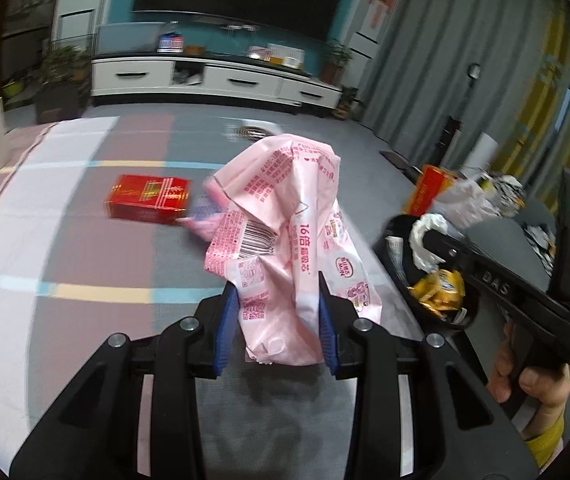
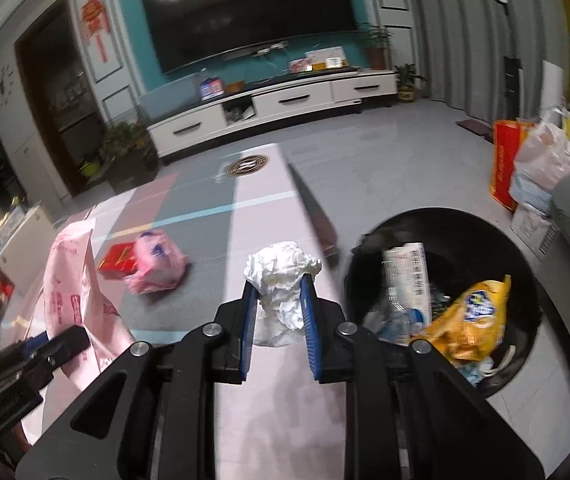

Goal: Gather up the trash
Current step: 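Carry the pink bag and tissue over the black bin and release both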

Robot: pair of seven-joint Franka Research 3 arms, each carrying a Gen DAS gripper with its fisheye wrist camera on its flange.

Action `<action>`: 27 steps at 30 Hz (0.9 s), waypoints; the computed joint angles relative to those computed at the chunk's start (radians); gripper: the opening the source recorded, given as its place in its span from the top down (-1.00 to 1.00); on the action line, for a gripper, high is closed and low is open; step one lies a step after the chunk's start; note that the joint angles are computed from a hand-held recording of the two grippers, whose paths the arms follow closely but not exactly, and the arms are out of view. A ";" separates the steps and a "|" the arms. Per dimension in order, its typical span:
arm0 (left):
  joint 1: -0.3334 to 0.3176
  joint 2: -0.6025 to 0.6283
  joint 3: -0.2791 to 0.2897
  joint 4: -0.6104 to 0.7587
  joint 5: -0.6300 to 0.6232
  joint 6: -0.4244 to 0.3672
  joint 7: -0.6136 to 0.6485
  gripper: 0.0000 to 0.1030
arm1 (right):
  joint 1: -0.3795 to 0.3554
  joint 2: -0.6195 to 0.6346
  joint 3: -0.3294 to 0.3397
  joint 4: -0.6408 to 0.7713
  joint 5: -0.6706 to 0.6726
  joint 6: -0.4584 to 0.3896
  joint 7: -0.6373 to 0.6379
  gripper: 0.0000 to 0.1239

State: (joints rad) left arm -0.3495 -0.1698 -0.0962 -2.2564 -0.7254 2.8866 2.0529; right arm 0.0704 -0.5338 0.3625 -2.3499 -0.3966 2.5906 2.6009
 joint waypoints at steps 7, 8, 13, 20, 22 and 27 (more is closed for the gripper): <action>-0.023 0.068 -0.078 0.090 0.127 0.022 -0.063 0.28 | -0.024 -0.082 -0.028 -0.064 0.030 -0.003 0.002 0.63; -0.021 0.077 -0.084 0.097 0.144 0.025 -0.071 0.28 | -0.030 -0.096 -0.029 -0.074 0.034 -0.002 0.001 0.63; -0.011 0.125 -0.139 0.145 0.333 0.037 -0.214 0.28 | -0.076 -0.169 -0.021 -0.118 0.038 -0.031 0.000 0.63; -0.007 0.217 -0.191 0.233 0.476 0.018 -0.337 0.26 | -0.109 -0.262 -0.047 -0.188 0.088 -0.058 -0.024 0.63; -0.005 0.242 -0.205 0.254 0.497 0.010 -0.352 0.26 | -0.119 -0.281 -0.055 -0.205 0.103 -0.064 -0.031 0.63; -0.004 0.312 -0.228 0.318 0.583 -0.025 -0.433 0.25 | -0.142 -0.320 -0.066 -0.239 0.137 -0.072 -0.043 0.63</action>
